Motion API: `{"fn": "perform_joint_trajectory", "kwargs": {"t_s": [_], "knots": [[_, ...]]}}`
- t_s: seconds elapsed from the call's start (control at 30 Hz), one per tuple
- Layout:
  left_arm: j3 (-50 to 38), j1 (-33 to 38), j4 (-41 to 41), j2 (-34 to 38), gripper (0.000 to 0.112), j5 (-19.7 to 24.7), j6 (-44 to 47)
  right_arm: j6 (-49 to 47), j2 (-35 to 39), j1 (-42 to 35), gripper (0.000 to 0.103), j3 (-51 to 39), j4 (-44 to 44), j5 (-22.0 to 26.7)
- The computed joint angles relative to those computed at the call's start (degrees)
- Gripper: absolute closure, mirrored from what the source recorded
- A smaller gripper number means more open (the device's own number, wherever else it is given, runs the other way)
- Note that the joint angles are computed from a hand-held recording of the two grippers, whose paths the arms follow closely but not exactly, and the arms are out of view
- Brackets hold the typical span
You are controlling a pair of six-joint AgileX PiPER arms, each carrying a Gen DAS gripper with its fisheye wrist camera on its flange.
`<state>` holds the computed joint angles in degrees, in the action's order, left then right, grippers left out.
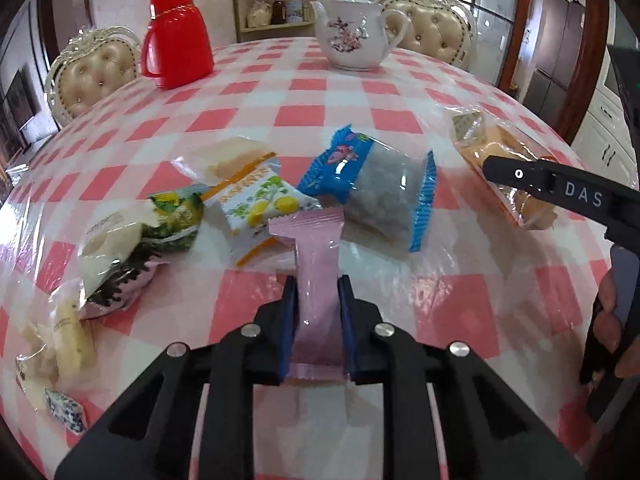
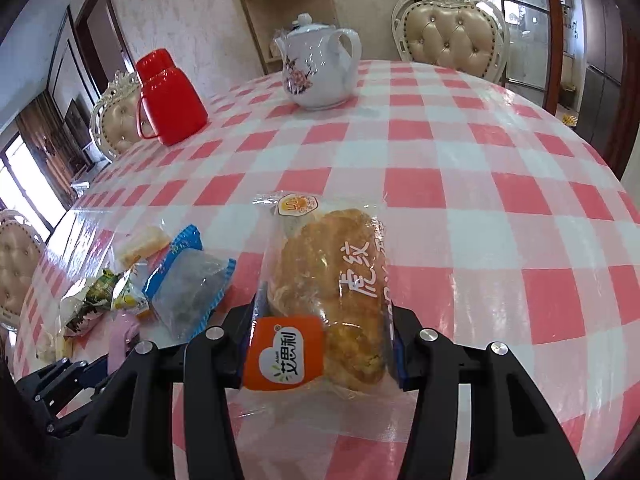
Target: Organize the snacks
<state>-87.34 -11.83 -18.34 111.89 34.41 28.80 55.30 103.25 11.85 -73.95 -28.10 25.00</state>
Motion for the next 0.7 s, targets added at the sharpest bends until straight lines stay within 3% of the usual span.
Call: {"fn": "perform_joint_trajectory", "kwargs": {"t_s": [0.2,0.4,0.7], "knots": [[3.5,1.9,-2.1,-3.4,0.092,-4.0,-0.9,8.5,-1.2,-0.1,0.054,3.1,-4.9,-1.5],[7.9,4.9,-8.0,-6.8,0.092,-6.1,1.6,26.6,-6.5,4.9,0.054,10.5,-19.3,-1.0],[19.3,9.3,-21.0,-15.4,0.092,-7.4,12.6,44.1,-11.7,17.5,0.054,16.5,-33.9,6.4]]}}
